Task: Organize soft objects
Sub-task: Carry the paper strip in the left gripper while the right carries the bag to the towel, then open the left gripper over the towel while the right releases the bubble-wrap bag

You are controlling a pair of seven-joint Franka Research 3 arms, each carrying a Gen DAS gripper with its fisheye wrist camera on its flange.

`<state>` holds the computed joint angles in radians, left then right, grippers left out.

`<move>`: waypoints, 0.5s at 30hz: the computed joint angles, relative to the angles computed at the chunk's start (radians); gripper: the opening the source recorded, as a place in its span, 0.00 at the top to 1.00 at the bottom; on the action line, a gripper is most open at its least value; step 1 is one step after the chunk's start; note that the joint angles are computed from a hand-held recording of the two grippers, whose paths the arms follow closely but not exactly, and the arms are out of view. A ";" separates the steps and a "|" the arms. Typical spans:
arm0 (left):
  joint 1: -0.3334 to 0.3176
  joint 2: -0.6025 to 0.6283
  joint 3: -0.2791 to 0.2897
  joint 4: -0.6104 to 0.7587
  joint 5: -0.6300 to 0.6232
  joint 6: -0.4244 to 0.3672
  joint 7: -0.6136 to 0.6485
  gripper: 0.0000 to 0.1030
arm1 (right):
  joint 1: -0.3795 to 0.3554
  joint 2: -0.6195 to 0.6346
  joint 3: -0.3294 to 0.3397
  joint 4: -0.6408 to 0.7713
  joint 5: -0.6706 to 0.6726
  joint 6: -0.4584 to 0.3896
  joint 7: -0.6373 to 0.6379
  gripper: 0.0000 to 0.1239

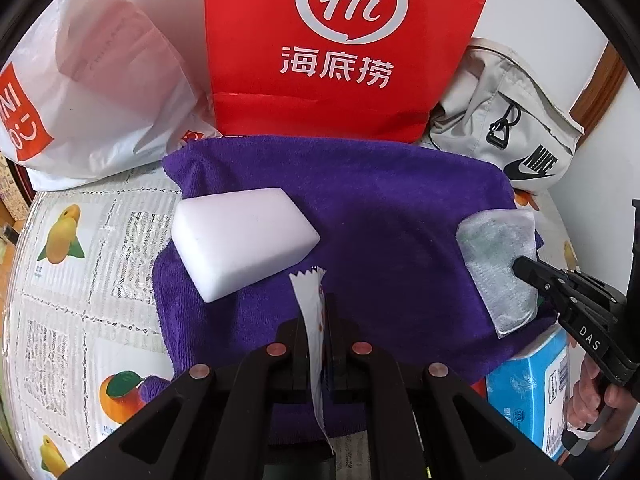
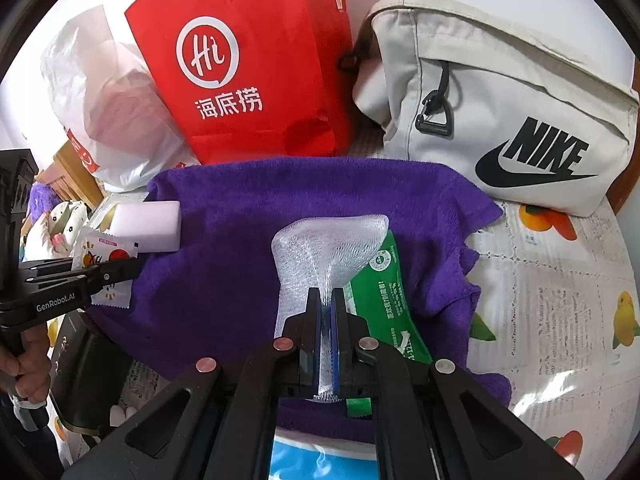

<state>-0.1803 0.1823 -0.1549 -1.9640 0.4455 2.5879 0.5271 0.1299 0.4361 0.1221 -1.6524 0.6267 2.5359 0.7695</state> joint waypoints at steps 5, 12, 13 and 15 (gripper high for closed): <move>0.004 0.018 -0.002 0.020 -0.029 -0.022 0.020 0.95 | 0.014 0.013 -0.007 0.017 -0.029 0.004 0.020 0.96; 0.004 0.012 0.003 0.015 -0.043 -0.027 0.015 0.59 | 0.011 0.016 0.000 0.017 -0.034 0.023 0.023 0.61; 0.003 0.002 0.005 0.006 -0.034 -0.025 0.006 0.59 | 0.007 0.009 0.005 0.007 -0.022 0.038 0.014 0.61; 0.005 -0.015 0.005 -0.009 -0.029 -0.021 -0.005 0.57 | 0.002 -0.004 0.007 -0.007 -0.011 0.047 0.009 0.58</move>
